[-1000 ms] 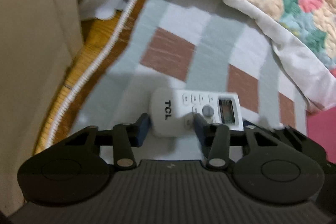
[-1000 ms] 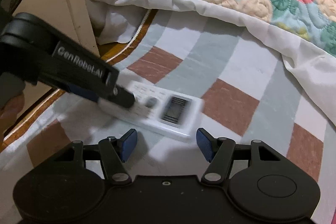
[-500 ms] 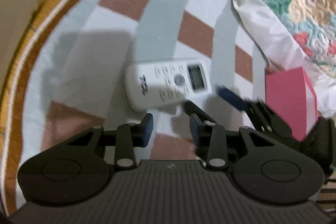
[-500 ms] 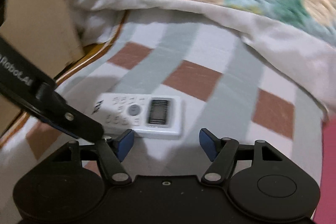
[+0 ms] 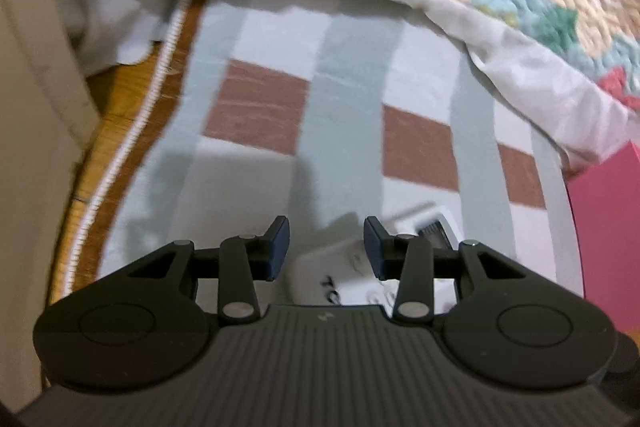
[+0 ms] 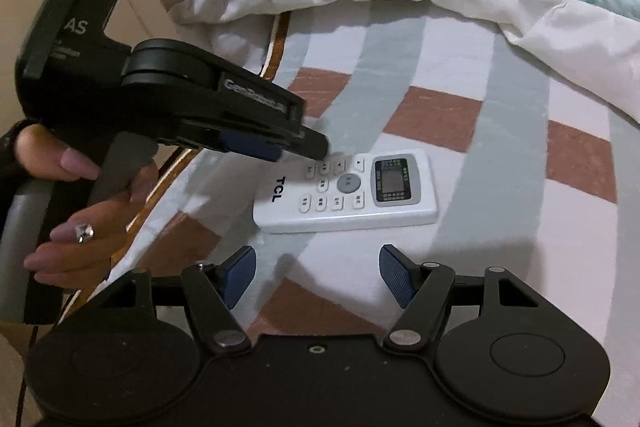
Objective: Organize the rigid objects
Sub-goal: 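Close the left gripper on the end of the white TCL remote, then lift the white TCL remote with the left gripper and lower it into the box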
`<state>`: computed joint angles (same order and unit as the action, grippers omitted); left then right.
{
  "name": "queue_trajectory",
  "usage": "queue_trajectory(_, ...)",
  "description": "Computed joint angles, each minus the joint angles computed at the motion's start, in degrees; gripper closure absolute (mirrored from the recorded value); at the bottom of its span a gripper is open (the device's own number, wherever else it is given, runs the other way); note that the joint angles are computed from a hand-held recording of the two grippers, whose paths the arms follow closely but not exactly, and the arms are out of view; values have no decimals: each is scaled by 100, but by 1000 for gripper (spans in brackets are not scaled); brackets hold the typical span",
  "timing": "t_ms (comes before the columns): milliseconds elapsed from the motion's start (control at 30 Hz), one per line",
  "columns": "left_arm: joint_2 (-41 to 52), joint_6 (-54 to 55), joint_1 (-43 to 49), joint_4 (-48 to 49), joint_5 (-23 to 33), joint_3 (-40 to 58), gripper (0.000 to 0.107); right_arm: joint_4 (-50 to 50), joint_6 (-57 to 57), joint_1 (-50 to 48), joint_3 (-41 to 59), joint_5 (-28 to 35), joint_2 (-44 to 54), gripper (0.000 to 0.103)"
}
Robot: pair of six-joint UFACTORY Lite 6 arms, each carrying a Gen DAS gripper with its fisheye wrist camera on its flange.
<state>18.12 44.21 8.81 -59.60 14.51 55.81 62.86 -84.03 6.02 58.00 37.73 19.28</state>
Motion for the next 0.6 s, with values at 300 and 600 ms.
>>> queue_trajectory(300, -14, 428, 50, -110, 2042, 139, 71, -452, 610, -291, -187, 62, -242, 24)
queue_trajectory(600, 345, 639, -146, -989, 2152, 23, 71, -804, 838, 62, -406, -1093, -401, 19)
